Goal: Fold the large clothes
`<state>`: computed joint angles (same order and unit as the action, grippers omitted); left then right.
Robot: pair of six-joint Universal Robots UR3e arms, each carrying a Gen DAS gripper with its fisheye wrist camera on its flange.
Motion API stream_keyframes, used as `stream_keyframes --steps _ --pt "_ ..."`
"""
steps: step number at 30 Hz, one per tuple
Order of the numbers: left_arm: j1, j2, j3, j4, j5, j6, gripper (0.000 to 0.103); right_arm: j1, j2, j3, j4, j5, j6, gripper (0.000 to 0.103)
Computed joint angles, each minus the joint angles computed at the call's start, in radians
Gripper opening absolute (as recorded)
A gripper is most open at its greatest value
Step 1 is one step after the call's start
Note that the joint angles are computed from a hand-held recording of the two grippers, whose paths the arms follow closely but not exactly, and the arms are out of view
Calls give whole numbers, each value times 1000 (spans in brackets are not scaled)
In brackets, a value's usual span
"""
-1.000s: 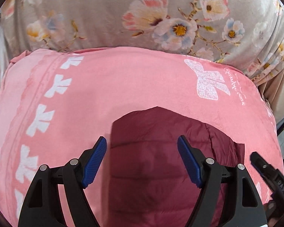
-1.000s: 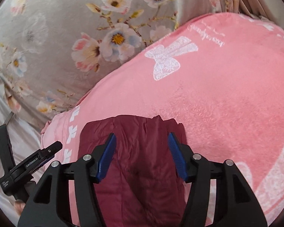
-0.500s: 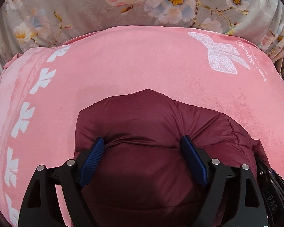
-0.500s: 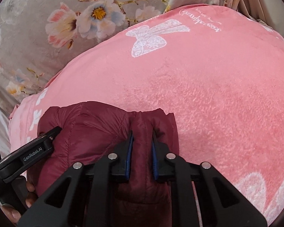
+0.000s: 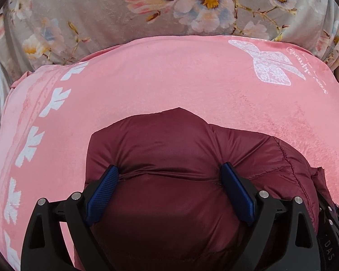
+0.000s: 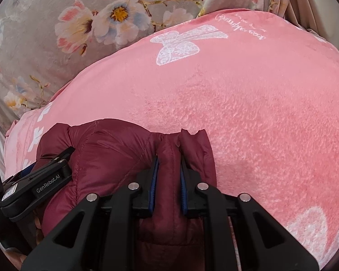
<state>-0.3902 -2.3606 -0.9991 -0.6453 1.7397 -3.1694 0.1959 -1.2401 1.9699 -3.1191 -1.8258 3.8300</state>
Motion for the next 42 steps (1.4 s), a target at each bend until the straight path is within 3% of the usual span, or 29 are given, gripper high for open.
stream_keyframes --steps 19,28,32,33,36,40,42 --pt "-13 -21 -11 56 41 5 93 16 27 -23 7 -35 -7 14" --pt "-8 -16 -27 72 32 7 93 -1 28 0 -35 -1 -9 15" --pt "51 78 -101 9 -86 1 93 -85 -58 109 -81 152 -40 18" --pt "78 132 -152 -7 -130 -6 93 -98 -108 148 -74 173 -47 25" --pt "163 307 -342 -2 -252 -2 92 -116 -282 297 -56 185 -25 59" --pt "265 477 -538 -21 -356 61 92 -238 -460 497 -77 430 -73 62" --pt "339 536 -619 -68 -460 93 92 -285 -488 556 -87 533 -83 63"
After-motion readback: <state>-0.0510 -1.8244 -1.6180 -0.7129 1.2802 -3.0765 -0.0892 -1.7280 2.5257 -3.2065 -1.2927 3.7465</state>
